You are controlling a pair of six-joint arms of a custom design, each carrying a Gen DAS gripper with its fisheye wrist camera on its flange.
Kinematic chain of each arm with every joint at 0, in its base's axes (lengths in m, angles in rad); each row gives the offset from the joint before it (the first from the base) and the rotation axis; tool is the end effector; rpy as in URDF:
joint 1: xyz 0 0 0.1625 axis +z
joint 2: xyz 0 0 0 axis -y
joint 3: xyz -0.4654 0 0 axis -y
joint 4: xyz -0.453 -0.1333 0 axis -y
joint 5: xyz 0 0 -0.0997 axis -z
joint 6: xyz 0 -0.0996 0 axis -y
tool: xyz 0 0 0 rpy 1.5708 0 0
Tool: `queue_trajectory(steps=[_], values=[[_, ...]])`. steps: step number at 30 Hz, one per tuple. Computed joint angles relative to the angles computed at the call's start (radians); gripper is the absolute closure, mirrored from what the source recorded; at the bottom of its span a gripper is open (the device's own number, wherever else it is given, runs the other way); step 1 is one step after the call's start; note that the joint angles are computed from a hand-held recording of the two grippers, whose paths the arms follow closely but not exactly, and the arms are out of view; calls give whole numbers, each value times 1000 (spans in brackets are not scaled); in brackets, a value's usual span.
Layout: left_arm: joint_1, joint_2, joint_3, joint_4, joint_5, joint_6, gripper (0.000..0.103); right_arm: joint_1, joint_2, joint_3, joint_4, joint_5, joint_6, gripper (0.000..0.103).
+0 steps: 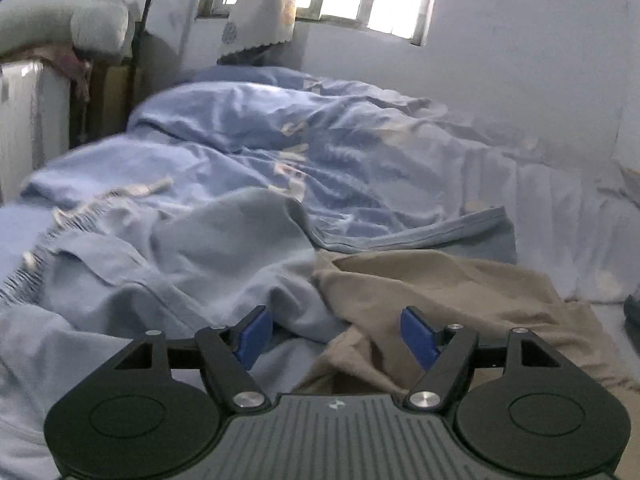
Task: Fold clothes
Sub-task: 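Lower the shirt fabric onto the bed and open both tools, then close the left tool on the beige shirt edge beside the blue garment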
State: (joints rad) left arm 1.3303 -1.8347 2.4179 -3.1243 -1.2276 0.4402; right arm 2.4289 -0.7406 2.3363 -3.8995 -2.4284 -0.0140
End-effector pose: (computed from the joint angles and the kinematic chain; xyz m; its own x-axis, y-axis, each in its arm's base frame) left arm 0.0690 -0.4189 0.3916 -0.8299 0.1928 -0.5236 0.5397 0.5158 -0.6654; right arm 0.3783 -0.2503 0.0419 -0.8027 -0.1709 0.5714 -0.5736 0.4836 -0.6612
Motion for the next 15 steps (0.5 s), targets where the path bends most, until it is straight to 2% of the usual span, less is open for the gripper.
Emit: queue_trajectory(steps=[4,6,8,10,12,15], values=[[65,51,-6,-37,-64,-26,35,-10,9,-166,114,91,-140,60],[112,61,-1,-68,-117,-70,42,-21,30,-262,205,141,-195,59],[170,80,-4,-100,-187,-126,45,-39,58,-357,310,193,-219,59],[204,94,-26,-74,-231,-185,61,-60,94,-453,429,241,-224,59],[215,99,-35,-78,-271,-164,62,-79,143,-561,566,264,-229,59],[219,112,-47,-79,-288,-137,62,-103,220,-700,723,278,-260,59]])
